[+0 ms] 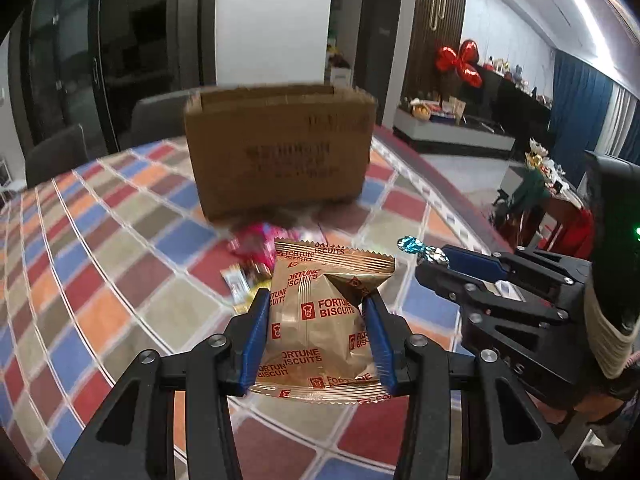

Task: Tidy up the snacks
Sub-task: 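Carry both snacks over the cardboard box and open both tools to drop them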

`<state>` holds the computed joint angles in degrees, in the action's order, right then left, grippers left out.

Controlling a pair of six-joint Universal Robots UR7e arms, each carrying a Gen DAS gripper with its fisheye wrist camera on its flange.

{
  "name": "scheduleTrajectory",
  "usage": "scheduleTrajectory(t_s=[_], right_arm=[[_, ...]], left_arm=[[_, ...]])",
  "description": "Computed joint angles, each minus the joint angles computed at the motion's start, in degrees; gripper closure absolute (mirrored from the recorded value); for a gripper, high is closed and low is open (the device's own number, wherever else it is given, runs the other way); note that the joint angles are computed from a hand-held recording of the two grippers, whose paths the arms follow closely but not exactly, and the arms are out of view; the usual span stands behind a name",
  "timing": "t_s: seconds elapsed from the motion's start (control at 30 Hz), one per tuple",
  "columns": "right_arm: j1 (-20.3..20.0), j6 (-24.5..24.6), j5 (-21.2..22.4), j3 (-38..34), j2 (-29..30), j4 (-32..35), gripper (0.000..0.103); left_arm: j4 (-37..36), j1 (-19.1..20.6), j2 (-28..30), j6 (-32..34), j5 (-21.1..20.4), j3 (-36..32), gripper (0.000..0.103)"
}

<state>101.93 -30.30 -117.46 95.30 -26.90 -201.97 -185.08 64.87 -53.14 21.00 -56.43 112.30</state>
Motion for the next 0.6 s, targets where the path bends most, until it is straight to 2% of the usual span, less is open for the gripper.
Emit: scheduleTrajectory(t_s=[0.17,0.33,0.47,0.6], right_arm=[[1.86,-1.22,0.74,-3.17,-0.35,0.04,0.077],[3.17,-1.43,1.31,-8.35,0.15,1.38,0.077],[3.96,-1.65,2.10,-13.86,1.13,3.69,0.077],[4.13,-0.96,2.38,-21.44,2.79,10.22,0.077]], left_arm=[[-0.28,-0.65,0.10,2.72,0.13,-4.05,0.058],[2.96,-0.79,0.86,5.07,-1.09,-10.35,0.058],[5.80,-0.82,2.98,6.97,-0.85,-16.99,0.058],[9.24,-0.71,6.50,9.90,0.53,-24.92,0.058]])
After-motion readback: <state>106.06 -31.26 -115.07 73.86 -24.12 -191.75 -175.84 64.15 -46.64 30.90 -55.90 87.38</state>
